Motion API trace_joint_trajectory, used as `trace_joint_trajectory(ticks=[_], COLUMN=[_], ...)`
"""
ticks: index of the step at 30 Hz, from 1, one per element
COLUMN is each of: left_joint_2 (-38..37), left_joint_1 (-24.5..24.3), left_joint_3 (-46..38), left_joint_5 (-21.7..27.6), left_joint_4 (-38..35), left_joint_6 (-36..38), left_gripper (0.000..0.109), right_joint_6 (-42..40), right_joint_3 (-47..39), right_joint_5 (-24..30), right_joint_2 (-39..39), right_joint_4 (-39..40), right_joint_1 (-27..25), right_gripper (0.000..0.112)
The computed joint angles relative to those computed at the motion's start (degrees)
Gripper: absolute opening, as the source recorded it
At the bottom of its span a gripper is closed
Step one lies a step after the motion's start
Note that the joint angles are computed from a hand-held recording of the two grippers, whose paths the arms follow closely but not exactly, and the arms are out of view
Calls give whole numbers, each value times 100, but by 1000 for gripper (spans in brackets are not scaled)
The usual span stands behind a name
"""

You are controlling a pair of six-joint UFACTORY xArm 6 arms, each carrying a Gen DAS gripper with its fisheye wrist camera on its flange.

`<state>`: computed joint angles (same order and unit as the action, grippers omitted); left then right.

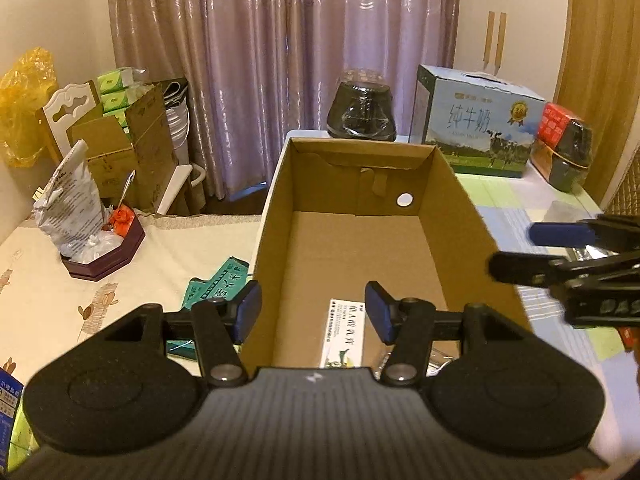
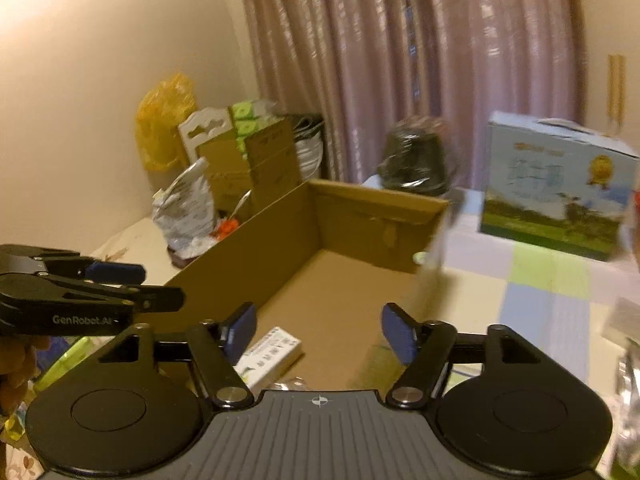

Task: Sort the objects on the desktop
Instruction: 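Return both tools from the cardboard box to the item pile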

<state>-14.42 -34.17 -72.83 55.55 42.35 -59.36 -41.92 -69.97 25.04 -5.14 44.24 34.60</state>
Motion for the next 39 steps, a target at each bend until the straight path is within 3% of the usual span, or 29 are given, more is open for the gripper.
trace_joint_trajectory(ticks=[5, 14, 23, 31, 39], left_joint_2=[84, 794, 1976, 2922, 3440], left_joint_1=[-380, -1212, -1868, -2064, -2081], left_joint_3=[-229, -1134, -2365, -3208, -3649], left_joint_5=[136, 96, -132, -92, 24], left_joint_4=[155, 369, 62, -577, -974], left_joint_6=[-225, -448, -180, 92, 303], left_gripper=[57, 78, 96, 98, 98], right_joint_6=[189, 1113, 925, 679, 595], right_joint_3=[983, 2525, 3007, 2974, 3006], right_joint_5=[-100, 632, 1253, 1509, 1221], right_joint_2=[-974, -2647, -3395, -3388, -3159], right_joint_4=[-108, -865, -800, -436, -360], right_joint_1=[-490, -2082, -3631, -4122, -4057], right_gripper=[89, 97, 99, 100, 100])
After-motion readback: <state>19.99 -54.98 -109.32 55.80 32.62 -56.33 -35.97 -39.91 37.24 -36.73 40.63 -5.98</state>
